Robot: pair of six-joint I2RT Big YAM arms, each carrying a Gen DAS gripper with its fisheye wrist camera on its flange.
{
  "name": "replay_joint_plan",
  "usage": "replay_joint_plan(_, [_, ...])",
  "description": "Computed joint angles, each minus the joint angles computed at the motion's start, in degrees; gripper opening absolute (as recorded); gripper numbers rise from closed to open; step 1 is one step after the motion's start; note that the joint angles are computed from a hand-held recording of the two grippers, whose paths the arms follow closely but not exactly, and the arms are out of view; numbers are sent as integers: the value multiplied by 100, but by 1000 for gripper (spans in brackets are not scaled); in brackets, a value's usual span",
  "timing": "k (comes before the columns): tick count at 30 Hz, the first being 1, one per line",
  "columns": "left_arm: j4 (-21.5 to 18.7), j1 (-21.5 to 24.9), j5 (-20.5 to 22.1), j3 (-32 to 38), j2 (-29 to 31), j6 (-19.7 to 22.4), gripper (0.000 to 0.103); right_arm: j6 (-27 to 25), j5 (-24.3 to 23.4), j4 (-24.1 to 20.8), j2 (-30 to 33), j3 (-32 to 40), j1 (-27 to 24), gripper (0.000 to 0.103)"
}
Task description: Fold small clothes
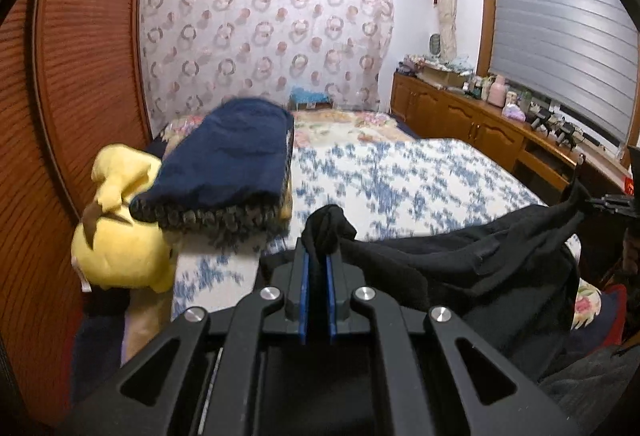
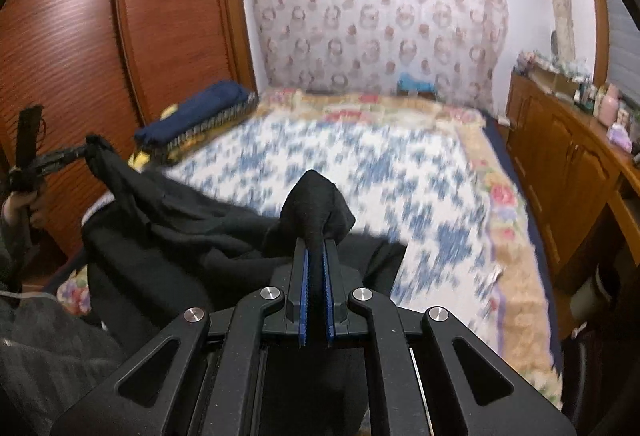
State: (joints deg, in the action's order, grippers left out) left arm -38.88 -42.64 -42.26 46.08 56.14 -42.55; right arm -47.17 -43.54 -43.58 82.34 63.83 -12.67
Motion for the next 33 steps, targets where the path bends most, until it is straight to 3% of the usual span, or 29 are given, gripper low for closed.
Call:
replay_joint_plan(5, [76, -9, 236, -272, 115, -395, 5, -101, 453, 77, 209, -185, 68, 4])
replay_joint_plan(9, [33, -90, 224, -351, 121, -620, 5, -72, 473, 81, 257, -184, 46, 4])
replay_joint_plan(13, [7, -103, 255, -399, 9, -653, 6, -119, 481, 47, 255, -134, 40, 5])
replay_joint_plan(19, [-178, -93, 106, -304, -144, -479, 17, -134, 451, 135, 109, -53, 9, 9])
replay_joint_plan(21, [-272, -126, -31, -242, -184, -411, 25, -137, 376, 124, 52, -10, -40, 21])
replay_joint_plan(25, [-319, -26, -101, -190, -290, -284, 37, -2, 408, 340, 16, 64, -31, 30])
replay_joint_plan(27, [-194, 140, 27, -215, -317, -173, 45, 140, 472, 501, 66, 85, 22, 44])
replay_joint_plan(33, [164, 828, 728, -176, 36, 285, 56, 432, 648, 756, 420, 240, 253, 49])
